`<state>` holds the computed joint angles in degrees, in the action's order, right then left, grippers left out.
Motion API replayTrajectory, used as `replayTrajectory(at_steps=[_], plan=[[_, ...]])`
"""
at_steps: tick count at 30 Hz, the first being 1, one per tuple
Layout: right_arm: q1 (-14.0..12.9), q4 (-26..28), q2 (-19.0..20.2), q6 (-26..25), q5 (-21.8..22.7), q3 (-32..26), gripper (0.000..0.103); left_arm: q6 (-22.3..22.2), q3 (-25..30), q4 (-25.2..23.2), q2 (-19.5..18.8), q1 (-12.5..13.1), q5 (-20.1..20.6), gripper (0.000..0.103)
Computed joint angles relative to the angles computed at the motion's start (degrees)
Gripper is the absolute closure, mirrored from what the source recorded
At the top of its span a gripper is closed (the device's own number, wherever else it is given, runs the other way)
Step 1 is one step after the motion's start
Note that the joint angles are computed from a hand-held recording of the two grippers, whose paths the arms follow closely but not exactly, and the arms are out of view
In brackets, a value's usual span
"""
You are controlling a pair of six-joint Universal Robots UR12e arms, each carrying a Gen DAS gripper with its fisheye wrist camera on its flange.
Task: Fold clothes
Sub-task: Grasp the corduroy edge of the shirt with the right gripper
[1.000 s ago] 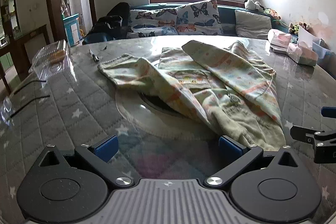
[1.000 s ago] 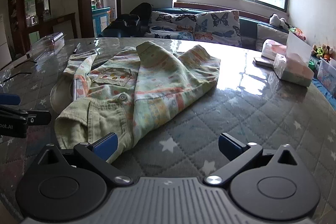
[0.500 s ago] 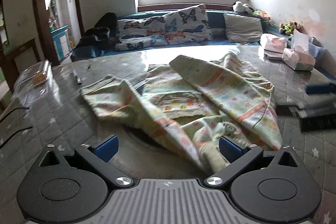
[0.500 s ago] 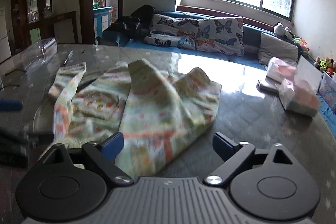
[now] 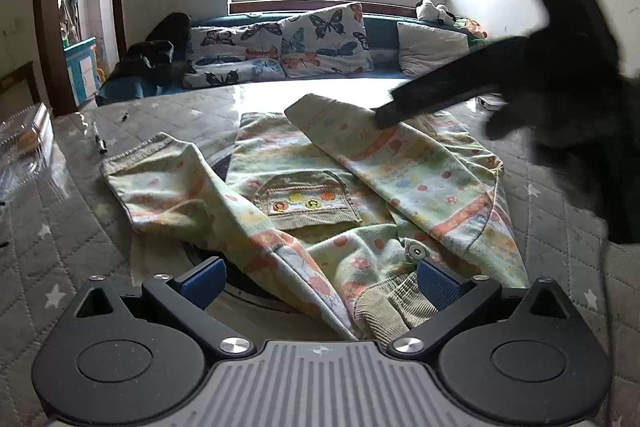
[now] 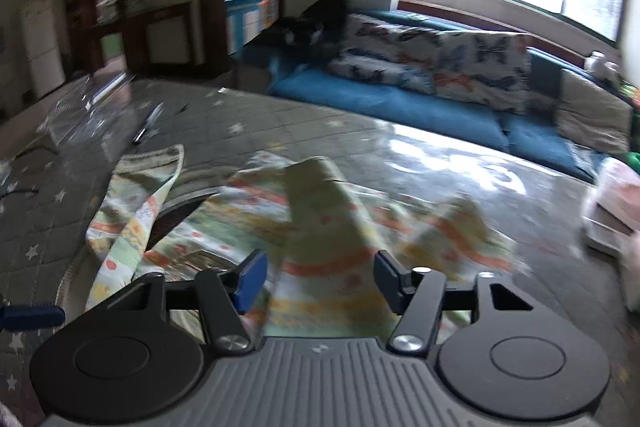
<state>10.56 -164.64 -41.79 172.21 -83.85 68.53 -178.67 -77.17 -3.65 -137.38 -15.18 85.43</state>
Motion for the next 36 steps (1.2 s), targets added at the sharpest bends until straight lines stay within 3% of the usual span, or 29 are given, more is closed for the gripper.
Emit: replayTrajectory(at_steps=[6,12,16,18,22,25,36], plan=[[1.1,6.0,5.6,-3.8,0.2,-9.4,0.053,-0.7,0.5,-2.1,-0.5,0.4,-2.1,0.000],[1.6,11.7,11.3,-6.1,-0.8,-19.1,0.053,-2.1,1.0,-3.6,-1.0,0.9,-3.0,0.000],[1.9,13.2,13.7,-6.6,-2.3,-22.4,0.054,-2.2,1.1,-3.8,-1.1,1.1,-3.5,0.000],[1.7,12.7,13.8,-5.9,-1.8,-22.3,0.057,-2.3,1.0,-3.7,-1.1,1.2,-3.8,0.000],[1.6,11.7,13.5,-4.4,-3.3,-21.6,0.083,-1.8,1.0,-3.7,-1.0,1.1,-3.6,0.000],[1.4,11.5,13.1,-3.4,-3.4,-21.1,0.097,-1.7,1.0,-3.8,-1.1,1.0,-3.4,0.000],[1.2,7.7,11.7,-0.8,-2.8,-18.7,0.102,-1.7,1.4,-4.3,-1.2,0.7,-1.8,0.000]])
